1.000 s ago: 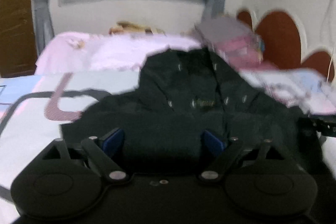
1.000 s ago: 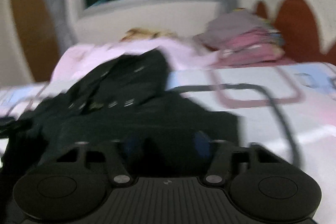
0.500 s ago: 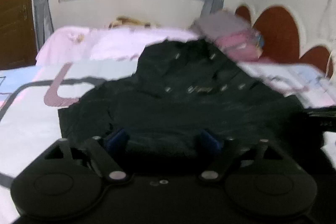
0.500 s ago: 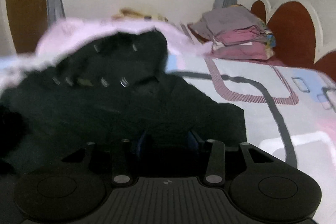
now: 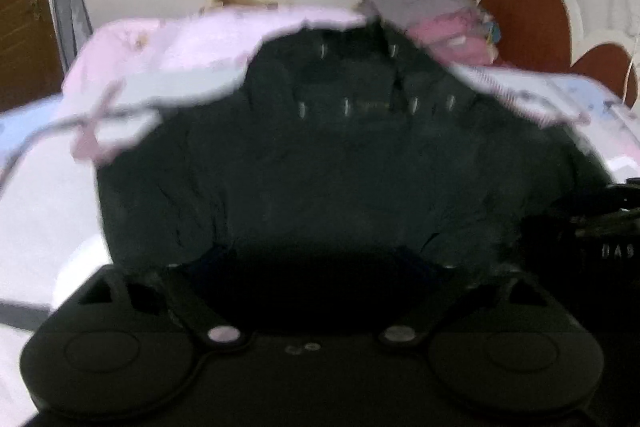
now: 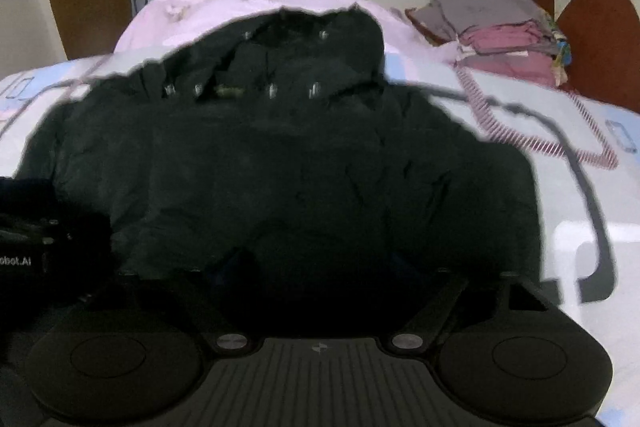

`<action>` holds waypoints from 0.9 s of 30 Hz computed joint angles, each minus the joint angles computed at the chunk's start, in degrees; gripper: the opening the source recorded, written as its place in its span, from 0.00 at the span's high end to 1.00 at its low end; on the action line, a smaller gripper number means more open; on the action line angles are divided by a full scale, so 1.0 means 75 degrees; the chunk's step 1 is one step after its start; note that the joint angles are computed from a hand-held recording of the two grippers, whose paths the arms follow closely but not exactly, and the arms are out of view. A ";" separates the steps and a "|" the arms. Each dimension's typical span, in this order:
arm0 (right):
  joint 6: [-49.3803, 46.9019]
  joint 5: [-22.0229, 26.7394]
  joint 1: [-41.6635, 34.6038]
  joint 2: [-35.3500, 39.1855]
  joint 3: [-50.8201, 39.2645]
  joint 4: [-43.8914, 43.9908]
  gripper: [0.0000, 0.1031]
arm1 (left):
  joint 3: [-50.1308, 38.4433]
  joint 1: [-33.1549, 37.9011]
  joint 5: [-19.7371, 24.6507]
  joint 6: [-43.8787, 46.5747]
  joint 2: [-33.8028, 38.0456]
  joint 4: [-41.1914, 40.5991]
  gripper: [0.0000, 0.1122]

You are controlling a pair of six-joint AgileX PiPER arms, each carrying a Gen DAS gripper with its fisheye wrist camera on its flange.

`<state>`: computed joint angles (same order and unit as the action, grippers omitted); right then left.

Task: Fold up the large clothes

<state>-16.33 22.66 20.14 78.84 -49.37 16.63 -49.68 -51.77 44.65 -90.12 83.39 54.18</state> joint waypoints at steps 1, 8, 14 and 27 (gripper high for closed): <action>-0.0503 0.0042 -0.0167 -0.0182 -0.0040 0.0458 0.39 | -0.0027 -0.0053 0.0202 0.0005 -0.0260 0.0253 0.21; -0.1254 0.1034 -0.1351 0.0824 -0.2380 0.2157 0.39 | -0.1670 0.1734 -0.0348 0.2417 -0.0337 -0.0383 0.25; -0.1493 0.1645 -0.1742 0.3144 -0.4904 0.3008 0.39 | -0.3434 0.3505 -0.1256 0.4751 0.1422 -0.2099 0.28; -0.0208 0.3863 -0.2040 0.8309 -1.1279 0.3052 0.39 | -0.5932 0.5516 -0.2102 0.8001 0.4687 -0.5740 0.33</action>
